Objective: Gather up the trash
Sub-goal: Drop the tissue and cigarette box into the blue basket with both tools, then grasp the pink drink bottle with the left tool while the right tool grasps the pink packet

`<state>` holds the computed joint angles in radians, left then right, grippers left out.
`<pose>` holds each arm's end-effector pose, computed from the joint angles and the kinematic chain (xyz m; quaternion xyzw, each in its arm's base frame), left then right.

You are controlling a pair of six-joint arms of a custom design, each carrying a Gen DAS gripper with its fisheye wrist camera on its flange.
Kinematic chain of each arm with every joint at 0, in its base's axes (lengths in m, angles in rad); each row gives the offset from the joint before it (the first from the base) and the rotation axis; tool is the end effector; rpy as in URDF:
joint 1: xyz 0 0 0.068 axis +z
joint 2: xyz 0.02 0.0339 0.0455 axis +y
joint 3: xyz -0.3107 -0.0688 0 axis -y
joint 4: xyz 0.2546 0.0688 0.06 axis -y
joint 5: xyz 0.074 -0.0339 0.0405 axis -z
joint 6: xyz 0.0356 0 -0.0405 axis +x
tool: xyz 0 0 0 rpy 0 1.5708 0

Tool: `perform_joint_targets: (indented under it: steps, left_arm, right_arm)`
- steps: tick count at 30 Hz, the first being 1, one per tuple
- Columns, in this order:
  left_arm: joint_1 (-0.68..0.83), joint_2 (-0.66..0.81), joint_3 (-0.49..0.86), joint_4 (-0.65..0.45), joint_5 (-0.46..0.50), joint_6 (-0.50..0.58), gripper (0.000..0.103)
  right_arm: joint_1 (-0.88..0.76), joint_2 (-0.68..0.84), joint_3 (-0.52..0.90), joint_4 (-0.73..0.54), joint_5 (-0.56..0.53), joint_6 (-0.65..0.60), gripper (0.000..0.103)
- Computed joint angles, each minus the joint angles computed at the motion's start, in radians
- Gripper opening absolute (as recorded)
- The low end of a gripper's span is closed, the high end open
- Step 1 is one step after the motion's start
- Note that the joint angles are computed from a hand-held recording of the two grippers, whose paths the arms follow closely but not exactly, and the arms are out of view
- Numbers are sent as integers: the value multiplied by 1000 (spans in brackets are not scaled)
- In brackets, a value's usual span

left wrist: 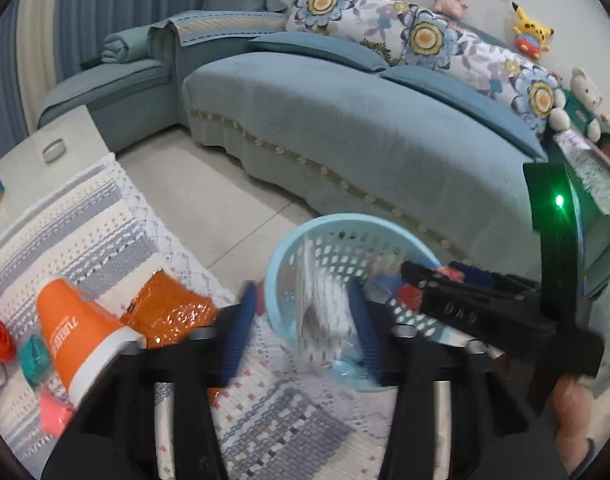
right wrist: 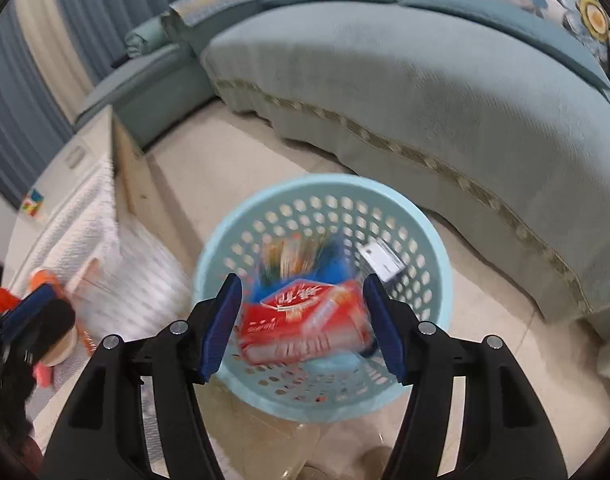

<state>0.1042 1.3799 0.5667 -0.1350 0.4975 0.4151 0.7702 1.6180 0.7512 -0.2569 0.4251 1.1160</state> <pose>0.2414 0.0082 0.1893 0.2173 0.8998 -0.1503 0.3471 0.2192 0.1922 0.1726 0.2101 0.9309 0.0546 0.2938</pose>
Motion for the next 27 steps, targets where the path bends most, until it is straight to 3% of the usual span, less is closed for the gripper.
perform_joint_targets:
  steps: [10,16,18,22,25,27]
  left_arm:
    - [105,-26,22,-88,82,69,47]
    - [291,-120,108,-272,239,158,47]
    - [387,-136,152,-360,312,213,47]
    - [649,-85,269,-564,451,428,47]
    - [837,36,378,-666,491,584,48]
    - [908,111,438,-664,484,616,48]
  right_arm:
    - [42,-52,-15,16,27,35,59]
    - [169,-78,94,-5,195,-26,59]
    - [232,-62,153,-15,274,-51,59]
    - [315,8,270,-32,352,-111,59]
    - [361,90,382,-62,367,-157,59]
    - [380,144,452,-75,365,-187,59]
